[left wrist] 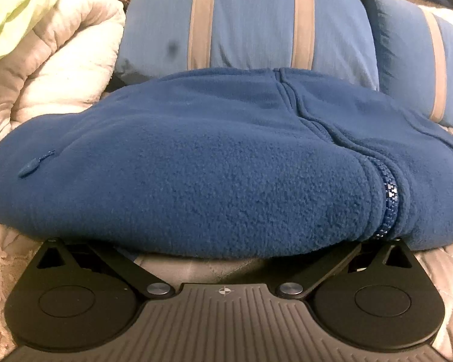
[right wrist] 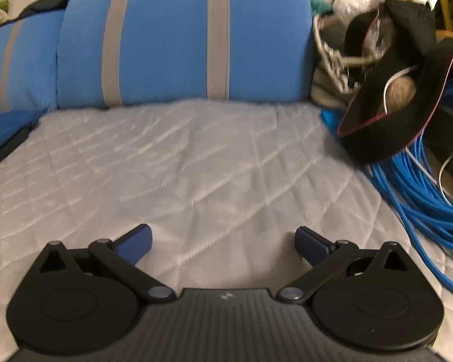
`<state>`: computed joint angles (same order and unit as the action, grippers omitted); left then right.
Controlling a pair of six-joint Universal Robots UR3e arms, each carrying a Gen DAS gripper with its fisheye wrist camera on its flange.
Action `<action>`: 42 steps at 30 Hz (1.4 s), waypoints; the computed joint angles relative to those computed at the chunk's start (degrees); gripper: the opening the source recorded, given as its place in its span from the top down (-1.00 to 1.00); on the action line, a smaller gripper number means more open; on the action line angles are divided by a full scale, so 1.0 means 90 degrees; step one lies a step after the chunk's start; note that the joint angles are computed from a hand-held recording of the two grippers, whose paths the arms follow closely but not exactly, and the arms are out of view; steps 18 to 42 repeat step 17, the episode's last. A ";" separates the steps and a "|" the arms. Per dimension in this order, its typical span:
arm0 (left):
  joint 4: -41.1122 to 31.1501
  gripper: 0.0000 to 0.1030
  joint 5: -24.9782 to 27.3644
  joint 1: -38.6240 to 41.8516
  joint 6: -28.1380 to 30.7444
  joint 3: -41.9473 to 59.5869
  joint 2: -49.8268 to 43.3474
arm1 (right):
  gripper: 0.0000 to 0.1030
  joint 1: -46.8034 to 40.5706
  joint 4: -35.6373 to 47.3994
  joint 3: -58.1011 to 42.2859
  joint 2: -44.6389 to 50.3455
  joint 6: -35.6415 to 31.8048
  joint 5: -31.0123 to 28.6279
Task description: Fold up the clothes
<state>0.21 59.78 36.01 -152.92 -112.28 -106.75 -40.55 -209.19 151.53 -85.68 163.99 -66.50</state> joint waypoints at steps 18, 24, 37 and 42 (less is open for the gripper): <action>0.0078 -1.00 -0.0053 -0.0004 -0.0054 0.0013 -0.0062 | -1.00 -0.0317 -0.0558 0.0264 0.0227 0.0068 0.0450; 0.0078 -1.00 -0.0053 -0.0004 -0.0054 0.0013 -0.0062 | -1.00 -0.0317 -0.0558 0.0264 0.0227 0.0068 0.0450; 0.0078 -1.00 -0.0053 -0.0004 -0.0054 0.0013 -0.0062 | -1.00 -0.0317 -0.0558 0.0264 0.0227 0.0068 0.0450; 0.0078 -1.00 -0.0053 -0.0004 -0.0054 0.0013 -0.0062 | -1.00 -0.0317 -0.0558 0.0264 0.0227 0.0068 0.0450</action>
